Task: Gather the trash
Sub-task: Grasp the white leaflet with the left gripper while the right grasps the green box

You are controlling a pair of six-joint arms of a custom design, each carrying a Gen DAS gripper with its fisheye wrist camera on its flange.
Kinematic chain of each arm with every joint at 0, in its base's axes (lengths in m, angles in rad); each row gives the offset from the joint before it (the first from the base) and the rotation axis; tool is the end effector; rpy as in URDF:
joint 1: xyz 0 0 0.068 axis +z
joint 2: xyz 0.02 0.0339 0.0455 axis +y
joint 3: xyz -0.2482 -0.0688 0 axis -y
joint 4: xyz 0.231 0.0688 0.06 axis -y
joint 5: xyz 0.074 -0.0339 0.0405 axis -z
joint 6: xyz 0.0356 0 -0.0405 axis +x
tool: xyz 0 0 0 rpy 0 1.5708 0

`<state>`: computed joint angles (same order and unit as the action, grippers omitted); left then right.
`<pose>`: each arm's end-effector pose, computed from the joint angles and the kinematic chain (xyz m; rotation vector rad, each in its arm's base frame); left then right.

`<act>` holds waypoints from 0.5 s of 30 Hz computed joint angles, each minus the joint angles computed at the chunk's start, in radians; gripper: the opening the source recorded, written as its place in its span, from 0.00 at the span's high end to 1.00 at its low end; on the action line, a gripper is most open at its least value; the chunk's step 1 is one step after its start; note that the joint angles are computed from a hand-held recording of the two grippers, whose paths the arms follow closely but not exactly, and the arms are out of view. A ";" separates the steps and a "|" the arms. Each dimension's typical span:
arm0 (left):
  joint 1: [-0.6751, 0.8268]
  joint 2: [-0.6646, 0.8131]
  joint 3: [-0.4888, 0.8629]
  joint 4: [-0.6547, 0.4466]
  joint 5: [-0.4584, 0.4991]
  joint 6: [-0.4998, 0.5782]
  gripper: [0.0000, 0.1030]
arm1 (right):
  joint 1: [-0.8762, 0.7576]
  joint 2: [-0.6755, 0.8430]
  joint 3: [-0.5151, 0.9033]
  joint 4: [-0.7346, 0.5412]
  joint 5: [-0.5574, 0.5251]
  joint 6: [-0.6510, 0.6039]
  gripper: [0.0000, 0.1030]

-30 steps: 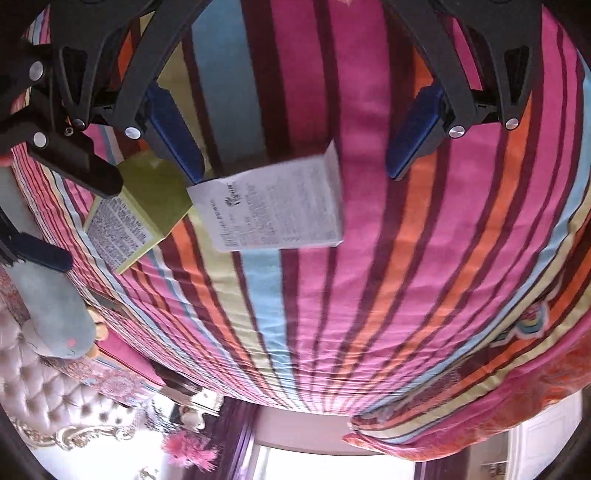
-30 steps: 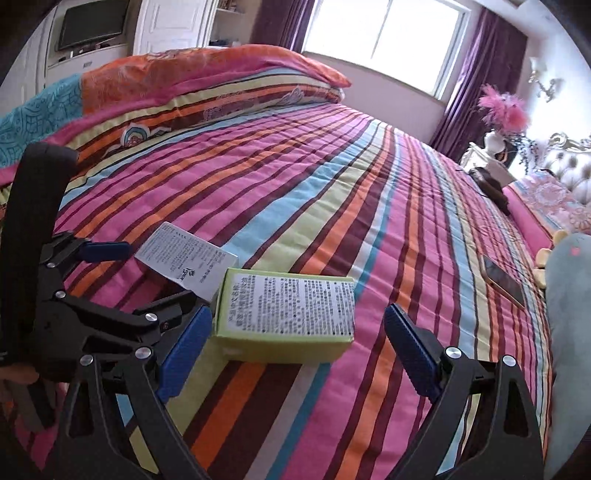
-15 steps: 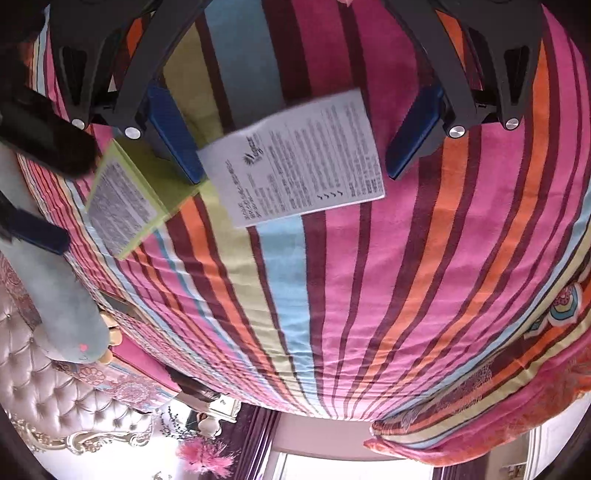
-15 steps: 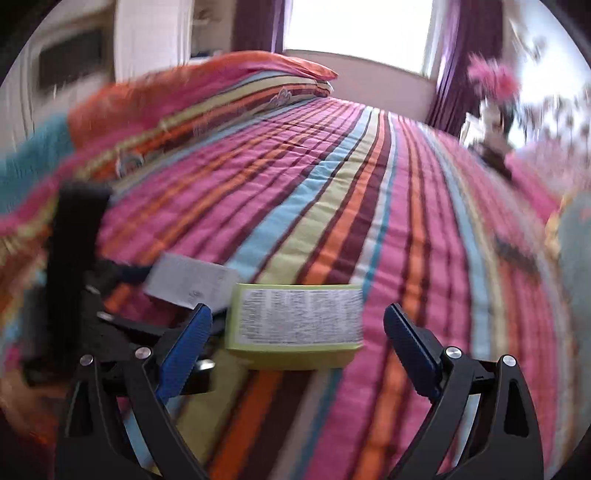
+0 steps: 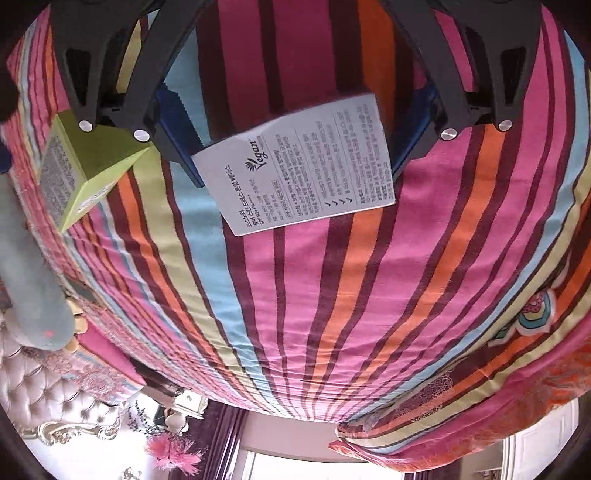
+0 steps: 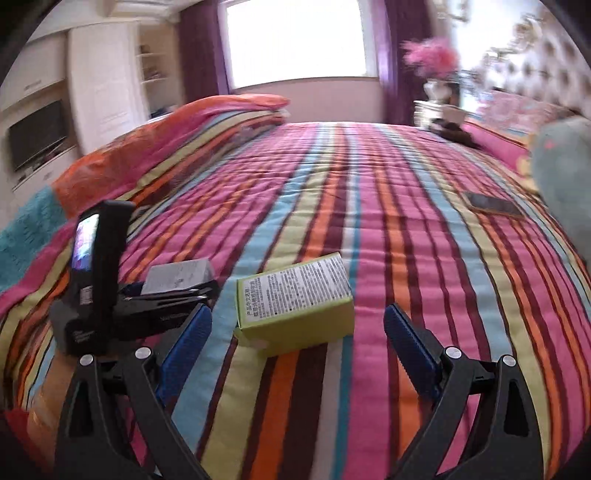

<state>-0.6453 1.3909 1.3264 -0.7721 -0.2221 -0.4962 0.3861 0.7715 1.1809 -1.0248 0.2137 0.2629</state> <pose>0.2307 -0.1638 0.3220 0.0760 2.3969 -0.2729 0.1130 0.0378 0.3707 -0.0133 2.1734 0.1376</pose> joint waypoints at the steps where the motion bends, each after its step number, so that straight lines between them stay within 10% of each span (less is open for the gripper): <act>1: 0.016 -0.017 -0.016 0.010 0.030 0.017 0.14 | 0.098 0.029 0.007 0.001 0.110 0.081 0.13; 15: 0.059 -0.068 -0.061 0.033 0.112 0.053 0.14 | 0.285 0.499 0.235 -0.176 0.574 0.584 0.13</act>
